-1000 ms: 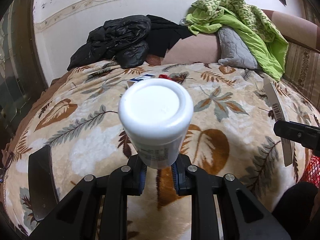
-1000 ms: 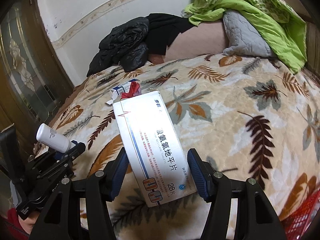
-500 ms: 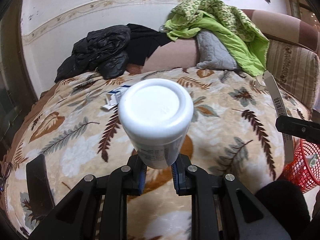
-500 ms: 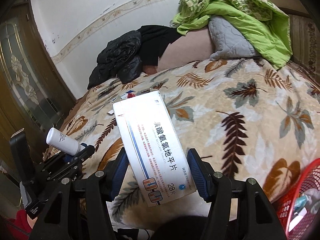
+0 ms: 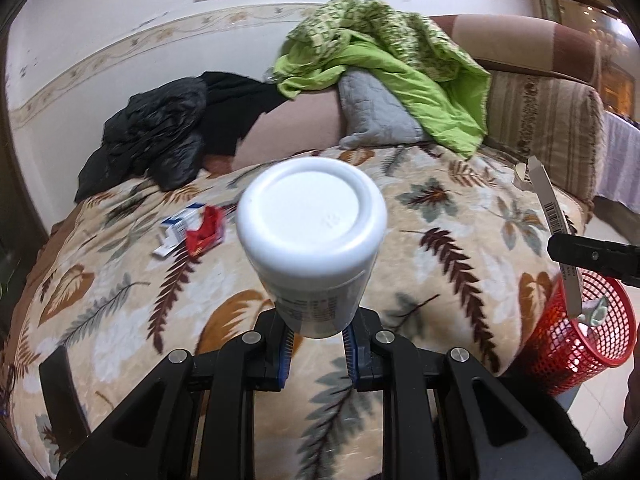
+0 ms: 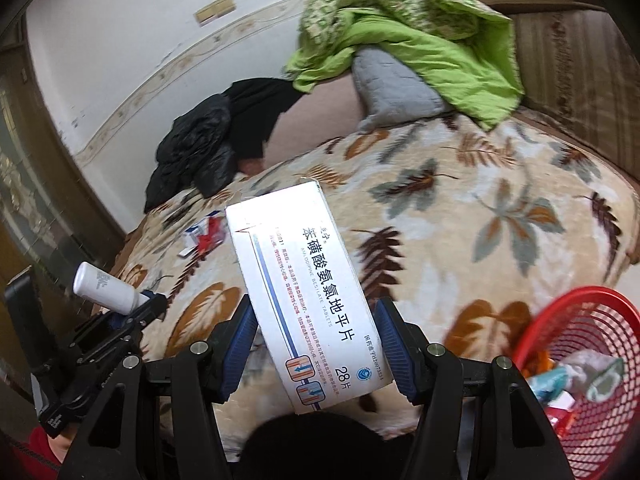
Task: Collect trash
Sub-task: 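Carry both items over the red basket and open both tools to drop them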
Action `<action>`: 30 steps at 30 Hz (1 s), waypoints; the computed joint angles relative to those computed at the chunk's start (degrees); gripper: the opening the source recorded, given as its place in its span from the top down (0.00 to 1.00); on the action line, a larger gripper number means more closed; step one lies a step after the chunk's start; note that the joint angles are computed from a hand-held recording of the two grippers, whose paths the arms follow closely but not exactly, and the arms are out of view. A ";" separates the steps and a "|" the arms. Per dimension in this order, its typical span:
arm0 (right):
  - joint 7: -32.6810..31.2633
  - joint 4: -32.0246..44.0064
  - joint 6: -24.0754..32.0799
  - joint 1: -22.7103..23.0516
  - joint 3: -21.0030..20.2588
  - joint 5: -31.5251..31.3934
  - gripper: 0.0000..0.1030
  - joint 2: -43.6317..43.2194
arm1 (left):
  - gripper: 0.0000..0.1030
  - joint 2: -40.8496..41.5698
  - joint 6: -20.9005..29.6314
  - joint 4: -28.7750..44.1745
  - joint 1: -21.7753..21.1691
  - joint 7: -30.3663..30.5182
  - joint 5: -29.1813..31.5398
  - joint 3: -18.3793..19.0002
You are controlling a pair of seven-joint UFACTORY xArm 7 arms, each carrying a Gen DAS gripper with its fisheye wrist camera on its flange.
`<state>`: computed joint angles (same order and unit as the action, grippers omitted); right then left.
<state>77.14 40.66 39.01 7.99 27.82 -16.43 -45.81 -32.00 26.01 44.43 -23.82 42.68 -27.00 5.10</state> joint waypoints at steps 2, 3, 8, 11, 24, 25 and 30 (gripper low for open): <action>0.35 -1.49 2.43 0.77 -0.76 0.73 0.37 -2.97 | 0.80 -0.12 0.47 0.28 -0.74 -0.04 -0.11 -0.73; 0.49 -2.18 3.73 1.11 -1.10 1.16 0.37 -4.51 | 0.80 -0.18 0.96 0.55 -1.40 0.02 -0.33 -1.03; 1.09 -5.71 13.57 2.27 -2.56 3.45 0.37 -15.36 | 0.80 -0.63 3.90 1.95 -4.84 1.26 -1.61 -2.39; 1.62 -7.42 19.38 2.11 -3.10 4.75 0.37 -22.16 | 0.80 -0.81 6.27 2.98 -7.18 2.10 -2.92 -3.60; 0.00 -11.71 37.80 -1.18 -5.02 10.05 0.36 -42.94 | 0.80 6.68 21.28 12.60 -13.85 1.13 -9.27 -11.39; 0.01 -11.98 38.97 -1.35 -5.10 10.61 0.36 -44.24 | 0.80 7.26 22.13 13.03 -13.93 1.13 -9.67 -12.15; -0.53 -14.04 43.37 -1.74 -6.35 13.67 0.29 -50.56 | 0.58 10.74 27.73 15.30 -14.70 1.12 -10.48 -15.82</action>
